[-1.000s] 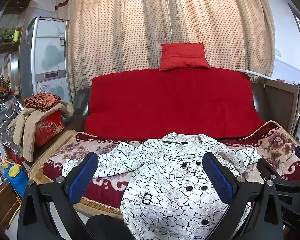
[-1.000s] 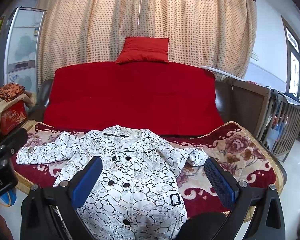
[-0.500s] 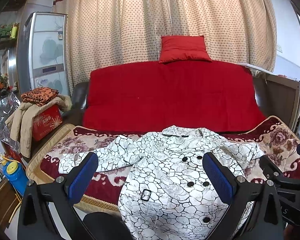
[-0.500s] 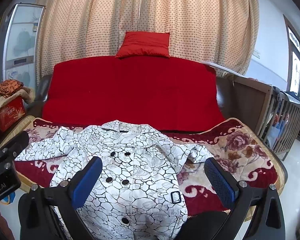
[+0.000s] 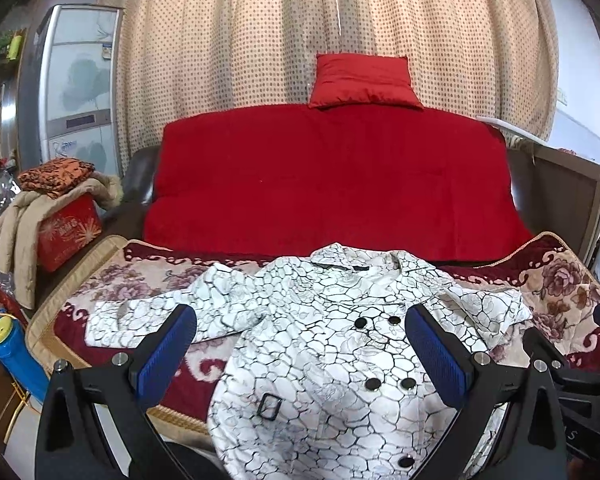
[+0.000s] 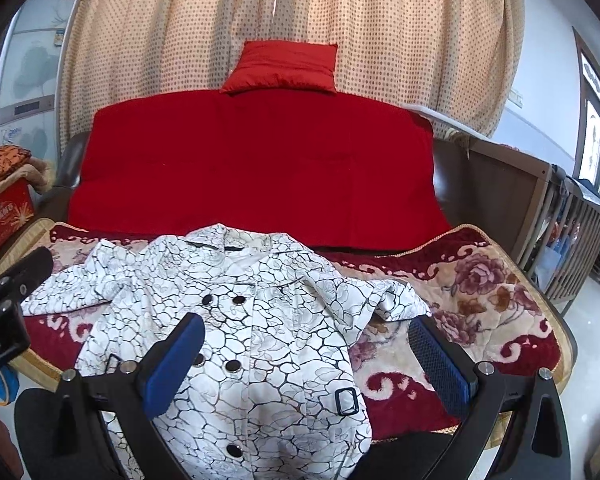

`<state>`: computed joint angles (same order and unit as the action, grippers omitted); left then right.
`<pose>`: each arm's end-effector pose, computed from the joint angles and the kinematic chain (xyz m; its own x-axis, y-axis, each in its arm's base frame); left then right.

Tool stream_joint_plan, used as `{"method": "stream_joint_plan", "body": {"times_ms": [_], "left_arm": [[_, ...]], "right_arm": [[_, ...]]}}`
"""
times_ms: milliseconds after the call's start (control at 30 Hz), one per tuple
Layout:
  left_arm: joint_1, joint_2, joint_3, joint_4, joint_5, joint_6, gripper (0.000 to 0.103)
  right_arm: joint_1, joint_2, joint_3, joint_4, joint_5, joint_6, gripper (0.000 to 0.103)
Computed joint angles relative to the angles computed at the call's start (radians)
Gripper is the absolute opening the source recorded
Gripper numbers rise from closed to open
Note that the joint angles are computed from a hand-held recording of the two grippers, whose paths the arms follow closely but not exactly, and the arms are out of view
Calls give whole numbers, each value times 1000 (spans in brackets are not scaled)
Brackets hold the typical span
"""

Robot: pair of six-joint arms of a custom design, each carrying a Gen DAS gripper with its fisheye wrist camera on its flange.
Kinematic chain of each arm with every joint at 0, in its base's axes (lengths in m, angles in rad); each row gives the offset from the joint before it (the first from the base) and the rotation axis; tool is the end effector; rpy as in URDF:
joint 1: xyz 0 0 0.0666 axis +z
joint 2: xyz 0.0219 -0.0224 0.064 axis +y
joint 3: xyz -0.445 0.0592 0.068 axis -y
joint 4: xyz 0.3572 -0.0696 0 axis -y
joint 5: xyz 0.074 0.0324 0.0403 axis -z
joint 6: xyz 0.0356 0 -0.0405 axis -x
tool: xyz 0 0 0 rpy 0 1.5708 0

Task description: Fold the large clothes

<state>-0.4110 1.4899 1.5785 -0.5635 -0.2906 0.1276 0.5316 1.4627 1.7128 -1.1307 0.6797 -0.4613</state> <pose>0.4674 -0.1930 0.5616 -0.4347 0.0565 -0.8988 0.0946 0.9954 0.0168 0.4013 0.2096 0.5902 -0.6172 0.0387 -0.7859 0.2517 0.9560 -0.1506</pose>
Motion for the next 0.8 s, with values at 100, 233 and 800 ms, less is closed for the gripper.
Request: {"method": "stream_joint_plan", "body": {"times_ms": [100,233,800], "left_arm": [[9,45,35,0,30,4,103],[23,128,117,-15,79,13,103],[83,546,513,-212,167,65,103]], "right_arm": [[-28,13,-7,20,-24,4,103],[-94,20,-23,64,-102,2,103],[-705,181,-187,425,-987,-416,103]]}}
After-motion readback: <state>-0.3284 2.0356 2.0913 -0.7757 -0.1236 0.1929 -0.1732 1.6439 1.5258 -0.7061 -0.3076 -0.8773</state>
